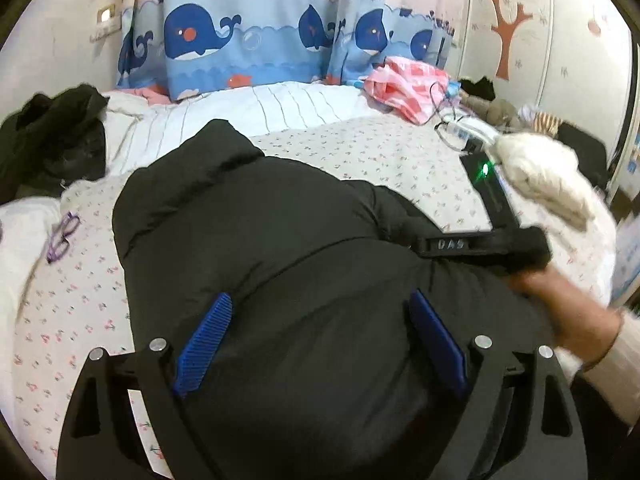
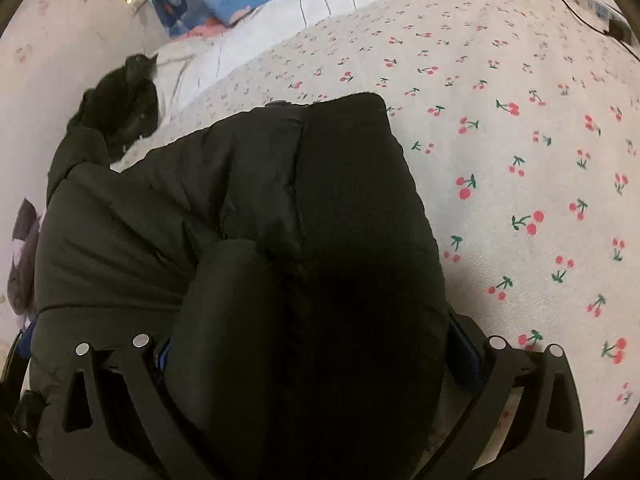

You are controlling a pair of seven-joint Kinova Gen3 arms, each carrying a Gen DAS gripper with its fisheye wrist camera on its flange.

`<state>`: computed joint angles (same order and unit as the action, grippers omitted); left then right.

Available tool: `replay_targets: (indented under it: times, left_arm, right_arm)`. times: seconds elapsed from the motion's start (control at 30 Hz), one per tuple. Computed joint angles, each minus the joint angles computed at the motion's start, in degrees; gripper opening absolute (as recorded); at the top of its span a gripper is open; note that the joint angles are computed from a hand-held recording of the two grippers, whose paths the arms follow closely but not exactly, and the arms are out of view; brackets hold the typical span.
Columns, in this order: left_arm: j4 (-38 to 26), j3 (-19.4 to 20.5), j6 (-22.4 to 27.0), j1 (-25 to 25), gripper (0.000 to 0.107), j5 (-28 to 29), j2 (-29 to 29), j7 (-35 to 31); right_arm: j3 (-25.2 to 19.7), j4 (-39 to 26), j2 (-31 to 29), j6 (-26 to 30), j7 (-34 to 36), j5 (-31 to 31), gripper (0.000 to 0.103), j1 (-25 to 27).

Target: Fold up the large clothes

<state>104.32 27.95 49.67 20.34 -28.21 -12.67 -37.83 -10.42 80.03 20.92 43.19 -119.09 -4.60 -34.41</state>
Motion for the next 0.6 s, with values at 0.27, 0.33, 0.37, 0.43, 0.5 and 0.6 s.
replay_targets:
  times: [0.27,0.33,0.37,0.43,0.5,0.6]
  left_arm:
    - [-0.68,4.28,4.89,0.81,0.087,-7.11,1.25,5.29]
    - [-0.53,3.32,4.71,1.67,0.087,-7.25,1.08,5.72]
    - [-0.50,3.06,4.74,1.96,0.087,-7.34,1.04,5.89]
    - [-0.55,3.01,5.04,2.30,0.087,-7.92,1.13,6.51]
    - [-0.53,2.55,4.72,2.89,0.087,-7.82,1.08,6.31]
    - [-1.14,4.13,6.72,3.45,0.087,-9.97,2.33,7.28]
  right_arm:
    - [2.32,7.89,-12.43,-4.81,-13.27,18.64,0.096,-7.54]
    - [4.96,10.78,-15.56,-5.64,-16.95,23.30,0.096,-12.43]
    - [5.04,11.09,-16.07,-4.65,-17.91,24.72,0.096,-13.60]
    - [2.49,9.99,-13.92,-0.91,-17.05,24.76,0.096,-12.76]
    - [-1.75,10.79,-11.90,-0.05,-15.69,21.08,0.096,-8.10]
    - [-2.83,8.55,-10.77,2.50,-14.43,19.45,0.096,-6.47]
